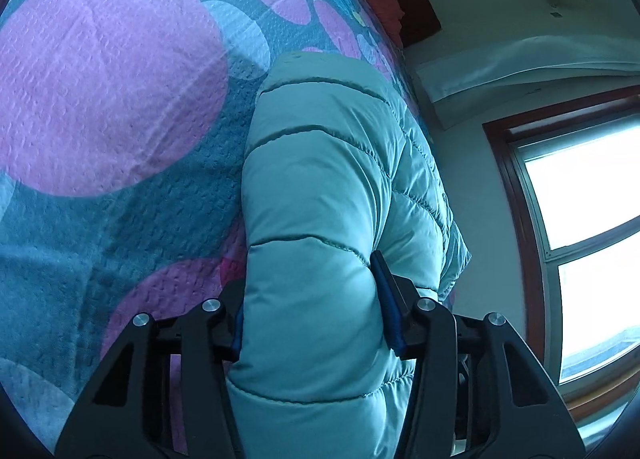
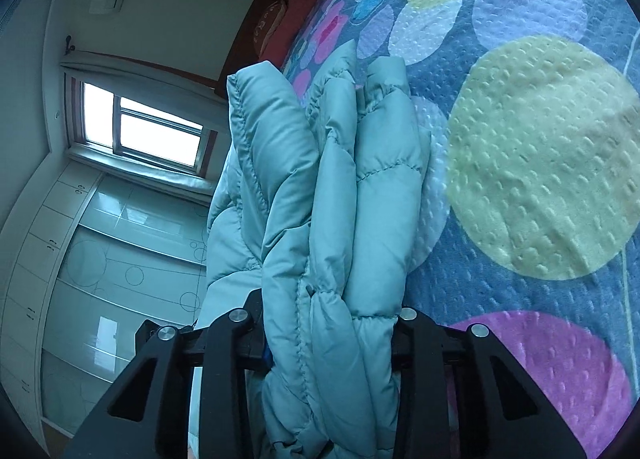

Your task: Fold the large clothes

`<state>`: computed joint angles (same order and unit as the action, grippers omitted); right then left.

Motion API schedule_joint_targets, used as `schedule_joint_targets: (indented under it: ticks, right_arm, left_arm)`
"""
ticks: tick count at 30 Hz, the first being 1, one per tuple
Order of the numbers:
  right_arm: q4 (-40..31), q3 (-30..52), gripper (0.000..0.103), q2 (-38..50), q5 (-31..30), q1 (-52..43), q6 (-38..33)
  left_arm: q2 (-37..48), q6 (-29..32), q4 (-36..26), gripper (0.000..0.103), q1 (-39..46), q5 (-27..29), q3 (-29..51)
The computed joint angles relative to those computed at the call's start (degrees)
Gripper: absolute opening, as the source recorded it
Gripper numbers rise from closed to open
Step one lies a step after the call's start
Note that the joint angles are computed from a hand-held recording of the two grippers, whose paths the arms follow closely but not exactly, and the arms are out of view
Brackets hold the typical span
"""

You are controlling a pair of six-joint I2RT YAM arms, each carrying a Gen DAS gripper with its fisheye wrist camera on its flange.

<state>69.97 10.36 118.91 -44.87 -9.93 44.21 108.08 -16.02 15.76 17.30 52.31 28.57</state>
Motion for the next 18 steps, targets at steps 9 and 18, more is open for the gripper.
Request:
schedule_joint_targets:
  ticks: [9,18]
  right_arm:
    - [-3.6,10.2,0.032,0.3,2.4,8.7,4.8]
    - [-4.7,23.9,0.032,9.4,5.1,19.1,10.9]
  left_arm:
    - [-0.5,6.9,-11.0,0.049,8.5,2.3,7.3]
    - [6.9,14.9,-20.1,0.049,18.2,1.9,18.2]
